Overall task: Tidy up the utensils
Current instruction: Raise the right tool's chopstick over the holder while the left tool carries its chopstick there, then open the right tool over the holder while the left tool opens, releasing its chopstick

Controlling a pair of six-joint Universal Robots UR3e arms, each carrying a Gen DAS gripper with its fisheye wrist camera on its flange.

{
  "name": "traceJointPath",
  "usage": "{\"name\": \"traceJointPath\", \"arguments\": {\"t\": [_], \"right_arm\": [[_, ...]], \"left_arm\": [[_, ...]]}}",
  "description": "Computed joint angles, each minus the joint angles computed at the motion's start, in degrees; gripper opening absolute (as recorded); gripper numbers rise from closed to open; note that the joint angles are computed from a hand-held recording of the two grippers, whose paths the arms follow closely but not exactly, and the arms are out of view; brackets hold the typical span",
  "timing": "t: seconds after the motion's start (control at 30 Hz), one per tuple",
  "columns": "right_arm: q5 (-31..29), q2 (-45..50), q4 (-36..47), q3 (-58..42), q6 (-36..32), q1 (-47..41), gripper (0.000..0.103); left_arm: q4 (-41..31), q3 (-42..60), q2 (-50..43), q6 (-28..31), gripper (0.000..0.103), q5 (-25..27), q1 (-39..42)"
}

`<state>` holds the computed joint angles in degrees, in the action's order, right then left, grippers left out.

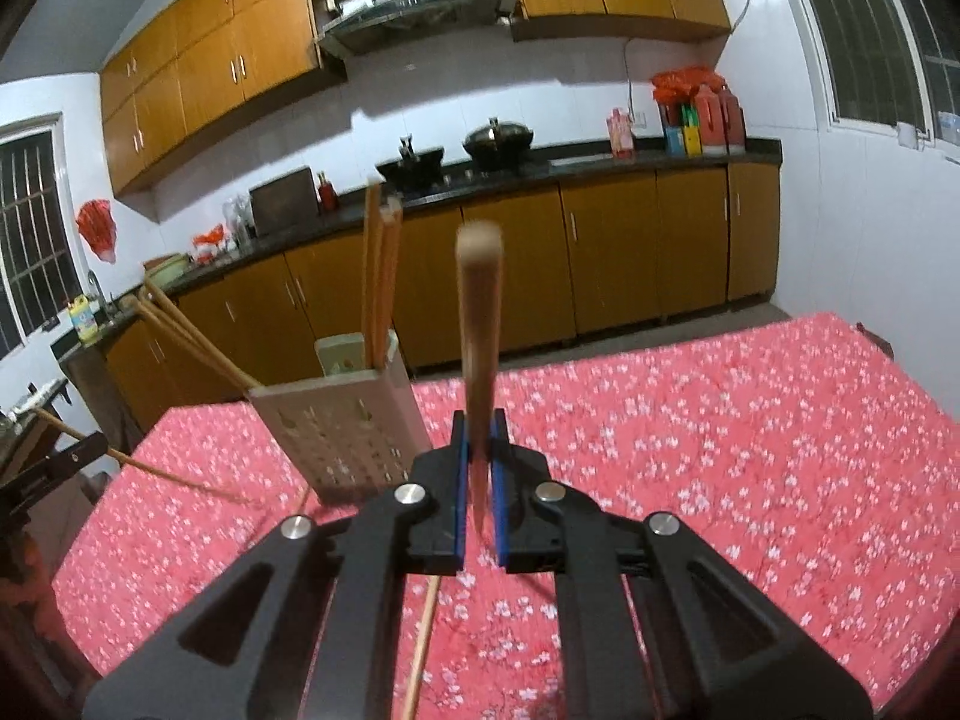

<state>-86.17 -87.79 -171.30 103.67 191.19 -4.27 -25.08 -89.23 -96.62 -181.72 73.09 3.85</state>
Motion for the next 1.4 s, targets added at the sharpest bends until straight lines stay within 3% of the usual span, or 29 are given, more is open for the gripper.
{"name": "traceJointPath", "arguments": {"t": [0.3,0.6,0.87,1.07,1.4], "right_arm": [[7.35,-2.02,0.30,-7.71,1.40,-1.75,0.008],[2.30,9.24,-4.67,-24.37,1.56,4.08,0.008],[-2.27,20.66,-0.10,-37.83,0.22,6.83,0.008],[-3.26,24.36,2.68,-42.11,0.13,7.78,0.008],[-3.56,24.63,1.78,-42.30,-0.26,8.25,0.008]], "left_arm": [[0.02,7.26,-1.56,0.62,0.007,-0.59,-2.61],[0.93,26.24,-11.83,-6.02,0.007,1.59,-8.60],[1.51,43.39,-23.72,-10.74,0.007,8.98,-11.77],[2.92,46.96,-27.11,-14.02,0.007,9.07,-11.65],[2.35,53.85,-30.60,-14.66,0.007,11.60,-12.42]]}}
